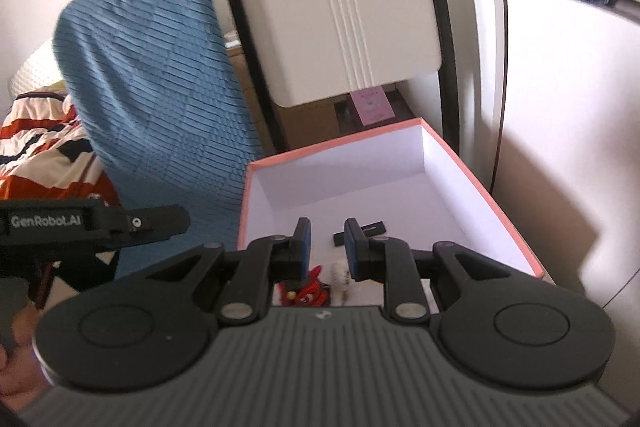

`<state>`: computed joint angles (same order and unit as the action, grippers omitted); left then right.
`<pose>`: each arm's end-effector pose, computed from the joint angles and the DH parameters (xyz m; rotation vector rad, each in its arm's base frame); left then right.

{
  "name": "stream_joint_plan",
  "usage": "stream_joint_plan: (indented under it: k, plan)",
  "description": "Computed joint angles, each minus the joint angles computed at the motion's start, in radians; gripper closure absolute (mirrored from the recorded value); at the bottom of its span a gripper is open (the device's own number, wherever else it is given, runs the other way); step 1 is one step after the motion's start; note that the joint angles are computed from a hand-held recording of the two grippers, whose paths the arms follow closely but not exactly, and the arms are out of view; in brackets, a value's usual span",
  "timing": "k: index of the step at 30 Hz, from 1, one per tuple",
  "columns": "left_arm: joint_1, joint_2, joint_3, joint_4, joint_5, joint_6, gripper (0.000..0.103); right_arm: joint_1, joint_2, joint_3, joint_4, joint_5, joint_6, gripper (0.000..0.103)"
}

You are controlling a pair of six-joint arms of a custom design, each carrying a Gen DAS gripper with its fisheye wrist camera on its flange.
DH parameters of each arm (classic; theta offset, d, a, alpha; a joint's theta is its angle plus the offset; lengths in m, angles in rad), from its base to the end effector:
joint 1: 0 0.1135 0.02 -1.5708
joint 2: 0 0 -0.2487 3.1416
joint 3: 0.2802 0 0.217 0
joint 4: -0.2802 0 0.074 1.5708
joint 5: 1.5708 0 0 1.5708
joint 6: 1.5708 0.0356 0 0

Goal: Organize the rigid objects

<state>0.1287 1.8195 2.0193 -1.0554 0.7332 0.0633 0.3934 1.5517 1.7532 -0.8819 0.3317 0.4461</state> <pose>0.3398 0.0200 0.3789 0.2499 2.2665 -0.7818 0.2734 0.1009 0.3950 0.2339 2.1969 0.0916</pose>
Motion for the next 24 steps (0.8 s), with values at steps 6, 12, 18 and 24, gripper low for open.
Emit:
stream_joint_plan:
  k: [6,12,18,24]
  plan:
    - [0.095,-0.081,0.006,-0.086,0.057,0.086,0.056,0.140,0.005,0.097,-0.119,0.123,0.069,0.080]
    - [0.181,-0.107,0.045,-0.175,0.085,0.150,0.039,0.224,-0.002,0.150,-0.218,0.192,0.108,0.077]
    - [0.232,-0.176,0.001,-0.151,0.049,0.172,0.008,0.290,-0.026,0.160,-0.279,0.252,0.127,0.012]
    - [0.281,-0.185,0.021,-0.210,0.058,0.242,0.005,0.343,-0.024,0.199,-0.357,0.320,0.182,0.012]
